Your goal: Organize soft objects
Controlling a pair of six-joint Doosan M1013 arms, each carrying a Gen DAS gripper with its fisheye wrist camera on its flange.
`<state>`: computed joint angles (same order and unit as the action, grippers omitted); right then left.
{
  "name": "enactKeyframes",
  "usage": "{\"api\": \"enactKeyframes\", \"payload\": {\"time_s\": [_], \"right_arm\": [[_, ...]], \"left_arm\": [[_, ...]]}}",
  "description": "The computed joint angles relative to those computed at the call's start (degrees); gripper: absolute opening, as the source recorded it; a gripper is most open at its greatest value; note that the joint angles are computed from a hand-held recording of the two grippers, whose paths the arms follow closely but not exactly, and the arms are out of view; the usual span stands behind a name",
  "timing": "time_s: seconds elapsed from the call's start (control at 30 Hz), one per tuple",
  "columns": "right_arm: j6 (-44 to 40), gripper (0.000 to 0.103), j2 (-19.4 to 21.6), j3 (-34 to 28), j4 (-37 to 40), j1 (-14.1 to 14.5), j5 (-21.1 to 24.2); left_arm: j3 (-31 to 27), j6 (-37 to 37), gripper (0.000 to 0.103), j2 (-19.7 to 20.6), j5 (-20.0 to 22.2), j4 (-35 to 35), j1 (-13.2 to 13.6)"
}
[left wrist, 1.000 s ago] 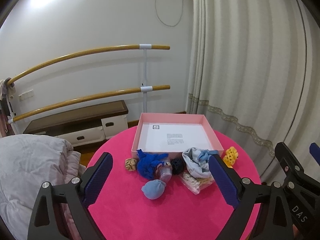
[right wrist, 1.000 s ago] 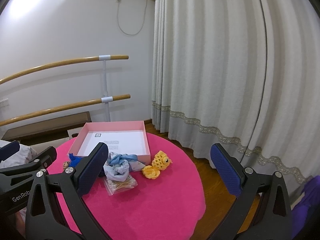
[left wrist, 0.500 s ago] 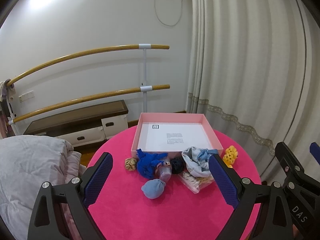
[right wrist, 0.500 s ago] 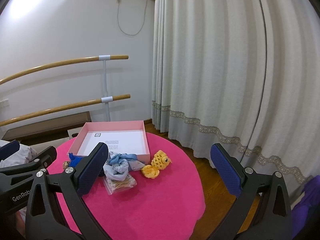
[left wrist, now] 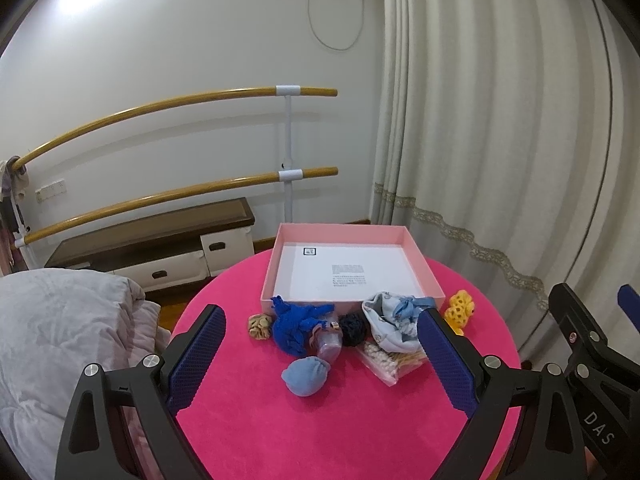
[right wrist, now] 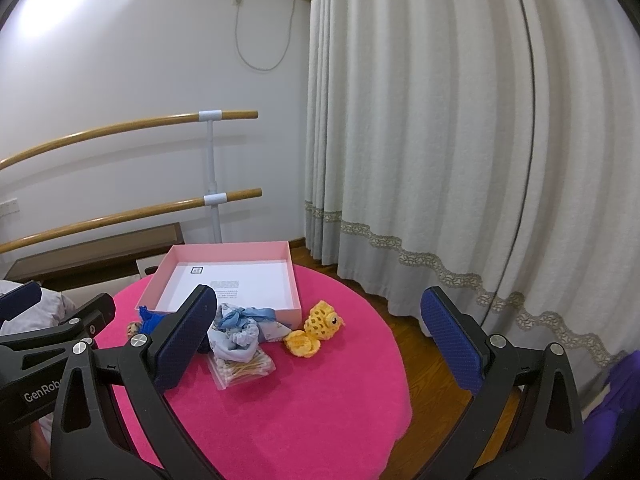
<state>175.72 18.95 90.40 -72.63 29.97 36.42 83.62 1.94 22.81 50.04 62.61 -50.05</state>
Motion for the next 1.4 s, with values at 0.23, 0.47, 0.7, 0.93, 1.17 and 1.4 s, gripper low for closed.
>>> {"api": "enactKeyframes", "payload": {"time_s": [0.23,0.47,0.7,0.93,1.17,1.4], "right_arm": [[-0.15,0.102,0.22,-0.21,-0.03,0.21,0.29],[-1.61,0.102,0.36,-0.5,1.03,0.2,0.54],[-5.05,0.102,0.78,-1.06,4.39,0.06,0.54],[-11.32,0.102,1.55,-1.63,10.9,-0.08,1.07],[-19.12,0.102,1.83,-1.47,19.52,-0.6,-0.72],[-23.06,0.102,2.71,-1.58,23.03,-0.29,-0.11]], "left_arm": [[-0.05,0.07,0.094,-0.07,0.31,0.0,-0.14],[-0.35,0.98,0.094,0.1,0.59,-1.13,0.03],[-1.01,3.7,0.094,0.44,0.64,-4.42,0.61],[-2.32,9.34,0.094,1.44,1.19,-11.17,1.57],[-4.54,15.16,0.093,3.13,2.62,-17.94,2.93],[-4.96,16.99,0.092,4.54,3.12,-21.14,3.91]]}}
